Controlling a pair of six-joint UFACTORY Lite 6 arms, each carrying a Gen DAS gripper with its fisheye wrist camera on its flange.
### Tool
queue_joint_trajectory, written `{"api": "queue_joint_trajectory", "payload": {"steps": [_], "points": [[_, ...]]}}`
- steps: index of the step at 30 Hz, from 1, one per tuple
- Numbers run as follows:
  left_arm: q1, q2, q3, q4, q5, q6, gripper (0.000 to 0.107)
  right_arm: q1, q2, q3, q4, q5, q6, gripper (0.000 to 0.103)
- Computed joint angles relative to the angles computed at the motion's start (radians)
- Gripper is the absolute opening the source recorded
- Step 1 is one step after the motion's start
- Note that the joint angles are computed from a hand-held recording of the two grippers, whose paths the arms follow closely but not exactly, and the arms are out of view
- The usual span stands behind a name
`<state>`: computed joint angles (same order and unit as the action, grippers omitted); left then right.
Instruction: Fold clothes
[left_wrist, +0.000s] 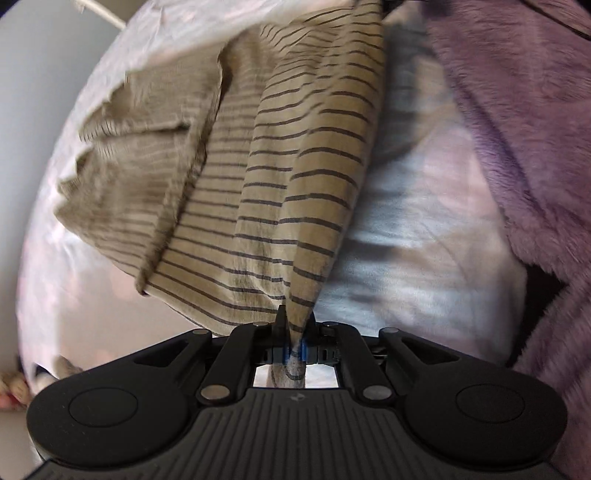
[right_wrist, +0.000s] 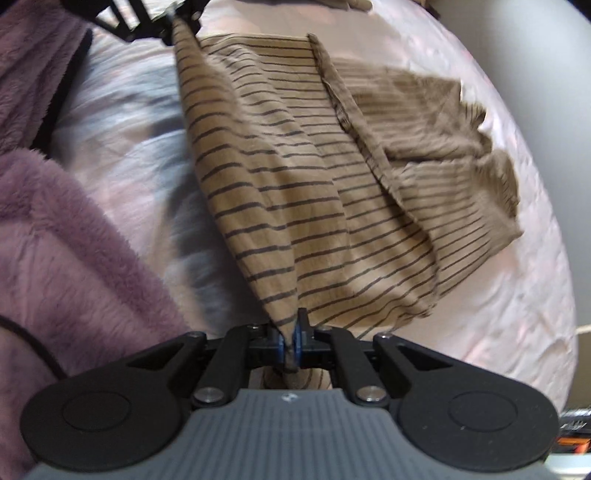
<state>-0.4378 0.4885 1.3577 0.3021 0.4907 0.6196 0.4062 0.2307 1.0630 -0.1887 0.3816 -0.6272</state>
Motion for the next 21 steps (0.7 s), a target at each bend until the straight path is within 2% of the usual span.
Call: {"api": "queue_joint_trajectory", "payload": {"steps": [2,4,5,6,10,15,18,21], "points": [[0.021,0.053,0.082,-0.087,0.076,0.044,0.021,-0.01,0.018,0.029,0.052,0.037,-0.033,0.014],[0.045,0.027,0.073,-0.171,0.113,0.115,0.033,-0.024,-0.011,0.021,0.089,0.063,-0.067,0.029],[0.064,0.004,0.064,-0.222,0.12,0.162,0.044,-0.039,-0.032,0.014,0.12,0.073,-0.104,0.031],[0.084,-0.019,0.055,-0.272,0.129,0.207,0.048,-0.059,-0.048,0.012,0.17,0.082,-0.149,0.034],[0.171,-0.07,0.075,-0.468,0.195,0.344,0.051,-0.151,-0.091,0.016,0.379,0.114,-0.313,0.037],[0.261,-0.033,0.18,-0.66,0.248,0.364,0.052,-0.262,-0.08,0.061,0.627,0.139,-0.426,0.037],[0.289,0.008,0.227,-0.718,0.208,0.317,0.053,-0.298,-0.051,0.083,0.737,0.116,-0.428,0.037],[0.288,0.083,0.287,-0.699,0.126,0.172,0.053,-0.311,0.019,0.125,0.834,0.065,-0.375,0.037]]}}
